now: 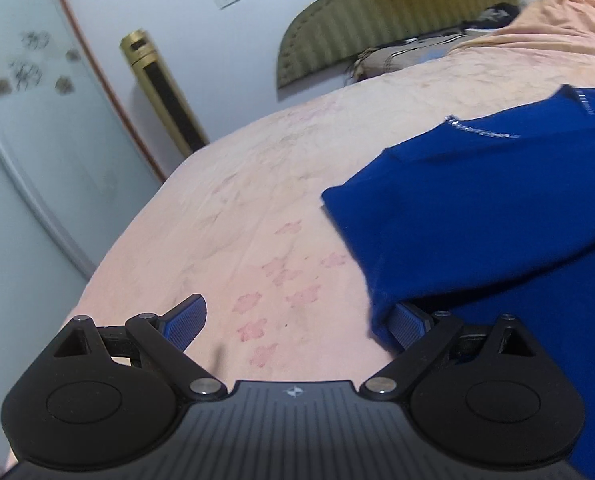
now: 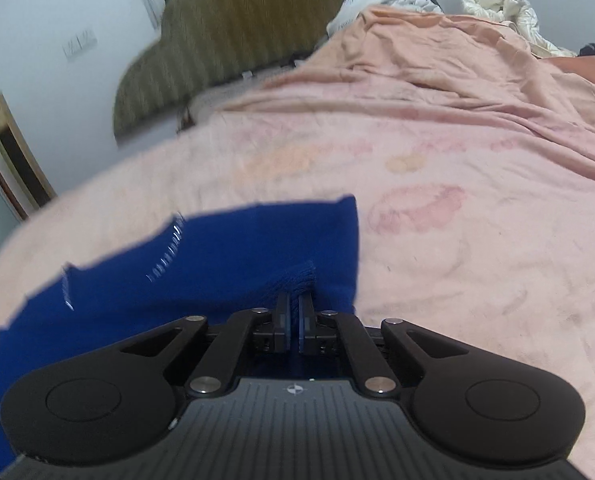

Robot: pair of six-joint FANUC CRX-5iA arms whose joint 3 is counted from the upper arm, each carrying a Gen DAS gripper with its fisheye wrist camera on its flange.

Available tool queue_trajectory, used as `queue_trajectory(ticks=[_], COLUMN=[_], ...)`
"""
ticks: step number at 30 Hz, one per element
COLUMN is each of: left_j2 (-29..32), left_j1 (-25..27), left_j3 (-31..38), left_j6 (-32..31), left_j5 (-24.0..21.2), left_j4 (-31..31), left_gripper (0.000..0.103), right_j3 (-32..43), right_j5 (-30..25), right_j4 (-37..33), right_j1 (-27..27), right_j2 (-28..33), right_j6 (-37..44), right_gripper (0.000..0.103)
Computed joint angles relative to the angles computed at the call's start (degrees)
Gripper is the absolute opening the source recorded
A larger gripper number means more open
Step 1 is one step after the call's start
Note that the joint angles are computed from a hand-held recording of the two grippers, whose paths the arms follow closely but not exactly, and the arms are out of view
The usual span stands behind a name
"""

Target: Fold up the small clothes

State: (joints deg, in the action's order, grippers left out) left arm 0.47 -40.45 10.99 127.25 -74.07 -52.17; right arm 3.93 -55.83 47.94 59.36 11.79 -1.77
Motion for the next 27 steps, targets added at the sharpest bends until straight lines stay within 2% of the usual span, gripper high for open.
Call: queue_trajectory(ticks=[1, 4, 6, 7, 10, 12, 13, 14, 16, 17, 18, 19, 21, 22, 24, 25, 27], left_j2=[-0.8, -3.06, -4.45, -5.36, -5.16, -2.77, -0.8, 0.74, 1.75, 2.2, 3.15, 4.03, 6.27, 6.89, 6.88, 6.72, 6.6], left_j1=[0.18, 1.49, 1.85, 2.26, 4.88, 5.53, 4.84, 4.46, 4.82, 4.81, 4.68, 4.58, 3.85, 3.53, 3.0, 2.69, 2.51], left_j3=[-0.26, -0.97, -1.02, -1.19, 0.01, 1.78, 3.41, 4.65, 4.66, 4.79, 5.43, 5.91, 7.6, 8.0, 7.49, 7.38, 7.11], left_j6=[-0.67, -1.49, -0.21, 0.74, 2.03, 1.3, 1.36, 1.14, 0.75, 0.98, 1.09, 0.91, 1.05, 0.84, 0.73, 0.62, 0.24], left_j5=[0.18, 0.7, 1.16, 2.58, 7.21, 8.05, 6.32, 4.86, 5.9, 5.85, 5.26, 4.94, 2.46, 1.6, 1.67, 1.45, 1.62], left_j4=[0.69, 3.09, 3.57, 4.19, 8.53, 9.82, 8.58, 7.89, 8.55, 8.6, 8.38, 8.17, 6.83, 6.35, 5.37, 4.88, 4.48], left_gripper=[0.096, 0.095, 0.095, 0.095, 0.095, 0.095, 0.095, 0.095, 0.095, 0.095, 0.095, 0.095, 0.095, 0.095, 0.095, 0.096, 0.096], right_j3=[-0.29, -0.87, -1.82, -2.31, -2.01, -0.1, 0.3, -0.4, -5.16, -6.39, -6.54, -5.73, -4.17, -3.07, 1.0, 1.89, 1.82], right_j5=[-0.62, -5.25, -5.32, -3.47, 3.56, 3.81, 2.06, 0.56, 2.07, 3.23, 5.07, 7.29, 10.34, 10.51, 7.13, 5.79, 5.74], right_j4=[1.24, 8.16, 11.4, 11.7, 6.55, 2.73, 3.17, 5.1, 10.34, 10.69, 8.88, 5.11, -1.12, -3.7, -8.96, -8.85, -8.06], right_j1=[0.17, 1.35, 1.86, 1.83, 1.05, 0.42, 0.41, 0.38, -0.25, -0.8, -1.58, -2.51, -4.18, -4.57, -4.05, -3.62, -2.82], right_j2=[0.02, 0.62, 0.28, -0.12, -0.54, 0.8, 1.41, 1.26, -1.65, -2.76, -3.45, -3.71, -3.34, -2.69, -1.0, -0.75, -1.92], right_j6=[-0.83, -5.37, -5.97, -5.07, -0.13, 0.99, -0.98, -5.24, -14.33, -14.97, -12.61, -7.93, -0.91, 1.93, 7.45, 9.35, 10.69], right_gripper=[0.025, 0.026, 0.025, 0.025, 0.027, 0.026, 0.026, 0.031, 0.032, 0.032, 0.033, 0.038, 0.039, 0.038, 0.011, 0.007, 0.007])
